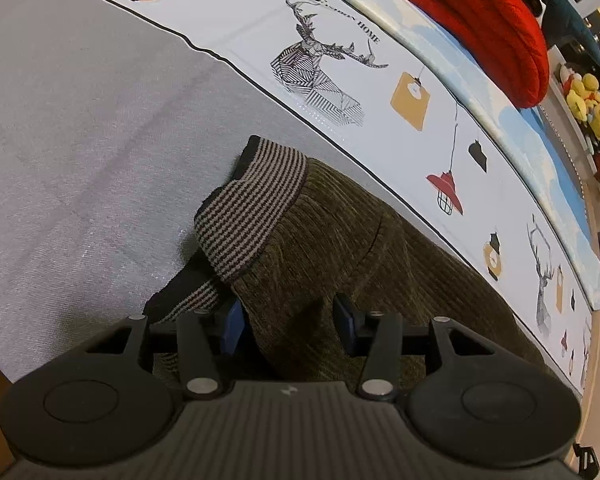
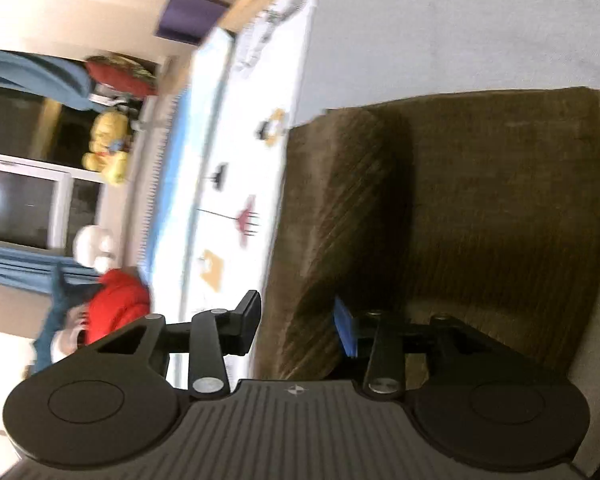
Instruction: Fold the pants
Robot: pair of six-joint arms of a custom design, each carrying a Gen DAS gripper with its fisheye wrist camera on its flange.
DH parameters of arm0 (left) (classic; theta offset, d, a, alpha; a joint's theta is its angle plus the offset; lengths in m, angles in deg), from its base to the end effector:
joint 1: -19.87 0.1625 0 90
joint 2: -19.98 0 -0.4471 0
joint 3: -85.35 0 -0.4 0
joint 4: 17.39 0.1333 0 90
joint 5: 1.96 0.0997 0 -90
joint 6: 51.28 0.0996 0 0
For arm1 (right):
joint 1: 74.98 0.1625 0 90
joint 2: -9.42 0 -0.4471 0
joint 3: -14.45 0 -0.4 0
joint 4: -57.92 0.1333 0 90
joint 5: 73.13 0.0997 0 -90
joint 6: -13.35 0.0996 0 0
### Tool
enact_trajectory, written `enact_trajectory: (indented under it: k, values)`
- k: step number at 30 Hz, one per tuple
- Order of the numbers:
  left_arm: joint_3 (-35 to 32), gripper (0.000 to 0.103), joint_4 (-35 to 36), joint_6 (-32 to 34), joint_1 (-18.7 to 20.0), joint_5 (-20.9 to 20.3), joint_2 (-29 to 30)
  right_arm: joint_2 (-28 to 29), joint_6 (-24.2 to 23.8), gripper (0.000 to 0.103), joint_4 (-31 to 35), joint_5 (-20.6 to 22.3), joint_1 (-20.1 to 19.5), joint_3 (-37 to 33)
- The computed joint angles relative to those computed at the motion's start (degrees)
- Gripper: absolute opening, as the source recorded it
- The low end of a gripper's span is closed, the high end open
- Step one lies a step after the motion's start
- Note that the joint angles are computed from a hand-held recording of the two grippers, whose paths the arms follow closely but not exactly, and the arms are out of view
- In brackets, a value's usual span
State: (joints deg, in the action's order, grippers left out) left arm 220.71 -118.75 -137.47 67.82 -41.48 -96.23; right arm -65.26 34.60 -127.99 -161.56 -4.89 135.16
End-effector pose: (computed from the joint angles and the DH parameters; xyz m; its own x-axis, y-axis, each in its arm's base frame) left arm -0.0252 -0.3417 0.3561 -0.6889 -0.7006 -0.1860 -0.3575 0.5516 -0.7536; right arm -0.0547 -0.5505 0.3179 -0.8031 0.5185 -0.2936 0.5478 0.4484 -0.7063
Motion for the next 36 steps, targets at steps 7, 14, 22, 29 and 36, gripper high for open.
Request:
enact_trajectory:
  k: [7, 14, 22, 29, 36]
  values:
    - [-0.09, 0.052, -0.90, 0.80, 0.58, -0.19, 0.56, 0.25, 1.02, 0.045, 11.58, -6.38, 2.31, -1.94]
    - [-0.09, 0.052, -1.12, 0.09, 0.83, 0.10, 0.78, 2.08, 2.51, 0.045, 9.81, -4.96, 2.28, -3.71]
    - [0.11, 0.052, -0.37, -0.70, -0.11, 0.43, 0.22, 1.64, 7.68, 0.045, -8.09, 5.55, -1.37, -0.67]
    - [-0.14, 0.052, 0.03, -0.80, -0.04, 0.36, 0.60, 1.62, 3.76, 0.045, -7.11, -2.16, -0.07, -1.05]
    - [-0.24, 0.053, 0.16, -1.03, 0.48, 0.34, 0.85, 3.50, 2.52, 0.045, -3.91, -19.92, 3.86, -2.81]
